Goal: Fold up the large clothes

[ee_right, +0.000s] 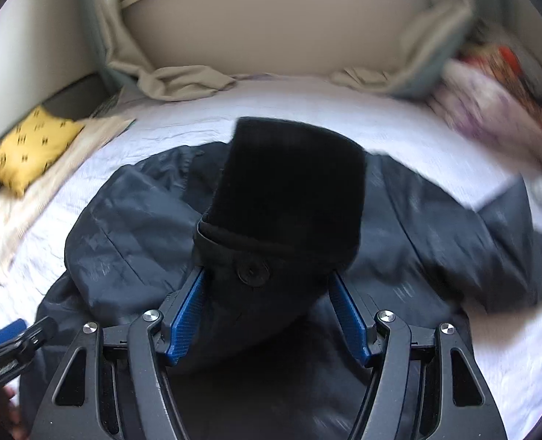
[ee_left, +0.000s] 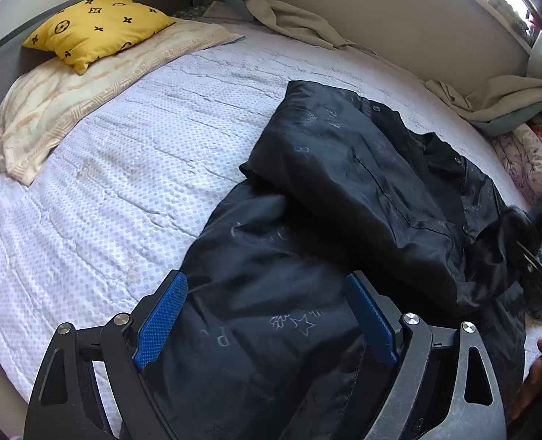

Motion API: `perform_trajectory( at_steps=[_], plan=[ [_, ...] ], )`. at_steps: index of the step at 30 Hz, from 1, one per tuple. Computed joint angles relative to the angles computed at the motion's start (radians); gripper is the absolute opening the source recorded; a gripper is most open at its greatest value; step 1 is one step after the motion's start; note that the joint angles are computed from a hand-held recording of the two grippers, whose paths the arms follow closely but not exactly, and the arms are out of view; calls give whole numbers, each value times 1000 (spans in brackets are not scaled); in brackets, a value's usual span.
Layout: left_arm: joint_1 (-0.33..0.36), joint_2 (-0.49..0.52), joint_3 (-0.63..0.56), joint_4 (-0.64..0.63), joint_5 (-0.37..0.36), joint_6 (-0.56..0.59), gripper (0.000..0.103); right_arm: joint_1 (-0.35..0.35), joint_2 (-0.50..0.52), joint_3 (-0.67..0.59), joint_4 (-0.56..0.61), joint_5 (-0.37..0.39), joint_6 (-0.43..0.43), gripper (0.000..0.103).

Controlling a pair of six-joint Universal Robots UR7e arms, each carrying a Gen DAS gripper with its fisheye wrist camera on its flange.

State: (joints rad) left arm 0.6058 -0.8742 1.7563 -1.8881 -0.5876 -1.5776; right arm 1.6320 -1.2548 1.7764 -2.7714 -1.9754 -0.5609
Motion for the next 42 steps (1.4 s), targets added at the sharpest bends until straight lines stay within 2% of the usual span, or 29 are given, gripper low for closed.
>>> perform_trajectory(
  at_steps=[4,7,12,14,15,18,21,24,27,30,31,36,39,42],
  plan=[
    [-2,18,-19,-1,-4,33,90,-71,-82,-54,304,92,141,69],
    [-7,18,-24,-24,0,66,90,-136,-135,-101,519,208,228,71],
    [4,11,-89,31,47,128,90,-206,-159,-175,660,317,282,71],
    [9,21,-135,58,92,188,90,-214,-136,-237,706,331,295,65],
    [13,32,-163,74,122,229,90,-217,-121,-269,742,342,301,62],
    [26,57,-193,-4,158,402,90,-228,-45,-402,896,393,352,56],
    [38,58,-158,-103,155,456,90,-228,-4,-449,921,377,382,55],
    [63,46,-129,-177,71,463,90,-257,-1,-438,900,415,405,55],
    [77,53,-152,-74,83,400,90,-297,1,-451,989,461,455,55],
    [85,69,-197,88,118,303,90,-304,2,-450,1026,441,453,55],
    [87,72,-205,105,118,289,90,-308,2,-447,1034,448,453,57],
    [100,59,-189,18,90,301,90,-313,6,-437,1034,449,464,59],
    [101,62,-195,25,94,295,90,-308,6,-421,1000,469,423,59],
    [104,66,-199,10,92,300,90,-287,32,-409,968,432,387,45]
  ],
)
